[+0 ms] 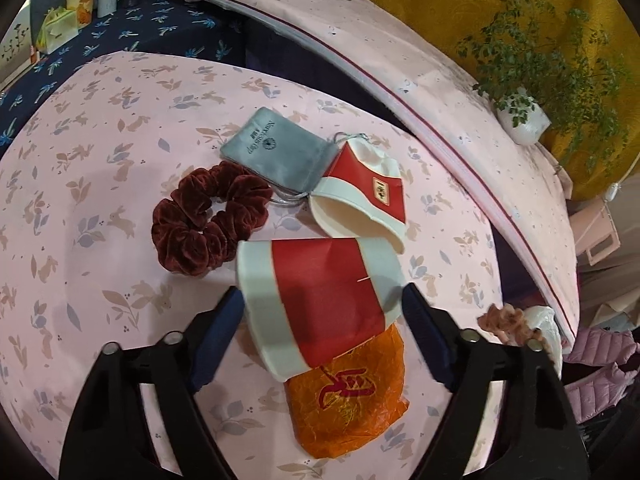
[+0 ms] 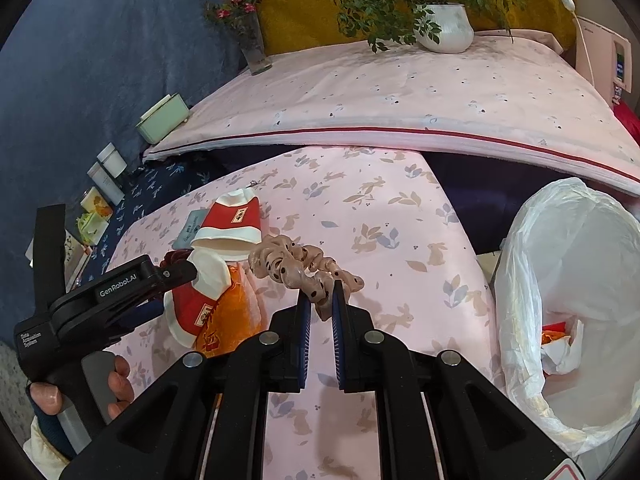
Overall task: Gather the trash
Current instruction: 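Hold the bracelet in the right tool while the left tool reaches the red-white cup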
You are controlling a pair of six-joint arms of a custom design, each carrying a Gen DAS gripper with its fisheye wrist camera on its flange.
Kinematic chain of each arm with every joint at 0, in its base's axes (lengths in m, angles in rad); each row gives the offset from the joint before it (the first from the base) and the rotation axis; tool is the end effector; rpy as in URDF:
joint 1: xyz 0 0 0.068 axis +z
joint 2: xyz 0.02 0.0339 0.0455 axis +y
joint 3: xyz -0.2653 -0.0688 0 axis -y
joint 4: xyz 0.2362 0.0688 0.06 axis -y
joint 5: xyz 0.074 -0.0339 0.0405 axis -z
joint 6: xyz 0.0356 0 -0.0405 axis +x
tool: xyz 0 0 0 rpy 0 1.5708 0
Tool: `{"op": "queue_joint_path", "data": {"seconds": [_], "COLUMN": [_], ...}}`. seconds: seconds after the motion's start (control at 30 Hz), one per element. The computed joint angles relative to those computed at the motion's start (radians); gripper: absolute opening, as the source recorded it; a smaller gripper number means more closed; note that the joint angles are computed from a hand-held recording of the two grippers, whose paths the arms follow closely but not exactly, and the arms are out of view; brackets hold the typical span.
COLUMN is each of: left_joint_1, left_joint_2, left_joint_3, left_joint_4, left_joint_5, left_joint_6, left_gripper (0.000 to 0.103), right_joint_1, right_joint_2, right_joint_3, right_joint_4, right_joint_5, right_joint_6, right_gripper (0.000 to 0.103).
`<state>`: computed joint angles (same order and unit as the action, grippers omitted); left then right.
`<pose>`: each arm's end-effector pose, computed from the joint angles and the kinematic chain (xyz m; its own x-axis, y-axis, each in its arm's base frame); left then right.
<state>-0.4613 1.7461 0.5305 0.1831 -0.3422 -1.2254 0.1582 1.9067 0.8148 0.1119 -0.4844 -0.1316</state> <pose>0.2380 -0.1049 0.0818 -0.5099 -0.7364 -0.4447 -0.6336 0.6711 -0.3849 0.3216 0.0681 0.0944 -0.7611 -0.2390 -0.6030 -0.4998 0.8087 0.3103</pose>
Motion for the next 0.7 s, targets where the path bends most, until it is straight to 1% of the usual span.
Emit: {"op": "queue_joint_path", "data": {"seconds": [0.07, 0.1, 0.17, 0.33, 0.43, 0.5, 0.57, 0.63, 0.67, 0.7], "left_joint_1": [-0.005, -0.011, -0.029, -0.074, -0.099, -0.110, -0.113, -0.116, -0.111, -0.102], "left_joint_2": [-0.008, -0.012, -0.018, -0.026, -0.021, -0.042, -0.069, -0.096, -0.104, -0.104], "left_joint_3": [-0.020, -0.023, -0.018, 0.009, 0.034, 0.016, -0.017, -0.061, -0.088, -0.109], "left_joint_4": [0.046, 0.057, 0.062, 0.067, 0.046, 0.042, 0.038, 0.048, 0.067, 0.084], "left_joint_5": [0.018, 0.021, 0.020, 0.020, -0.001, -0.027, -0.047, -0.076, -0.074, -0.066], "left_joint_6": [0.023, 0.033, 0.047, 0.081, 0.097, 0.086, 0.072, 0.056, 0.061, 0.069], "left_gripper": [0.057, 0.055, 0.043, 0.027, 0.028, 0.032, 0.053, 0.062, 0.066, 0.067], "right_joint_1": [0.008, 0.012, 0.016, 0.015, 0.011, 0.009, 0.001, -0.004, -0.005, -0.004], "right_joint_2": [-0.001, -0.002, -0.005, -0.016, -0.023, -0.025, -0.030, -0.025, -0.022, -0.018], "right_joint_3": [-0.005, -0.009, -0.013, -0.025, -0.032, -0.034, -0.039, -0.038, -0.037, -0.036], "right_joint_4": [0.002, 0.004, 0.006, 0.009, 0.010, 0.011, 0.010, 0.010, 0.010, 0.011], "right_joint_5": [0.004, 0.006, 0.008, 0.010, 0.010, 0.010, 0.008, 0.005, 0.005, 0.006], "right_joint_6": [0.001, 0.002, 0.005, 0.008, 0.007, 0.003, -0.002, -0.001, -0.001, 0.000], "right_gripper": [0.010, 0.010, 0.010, 0.010, 0.010, 0.010, 0.010, 0.010, 0.010, 0.010]}}
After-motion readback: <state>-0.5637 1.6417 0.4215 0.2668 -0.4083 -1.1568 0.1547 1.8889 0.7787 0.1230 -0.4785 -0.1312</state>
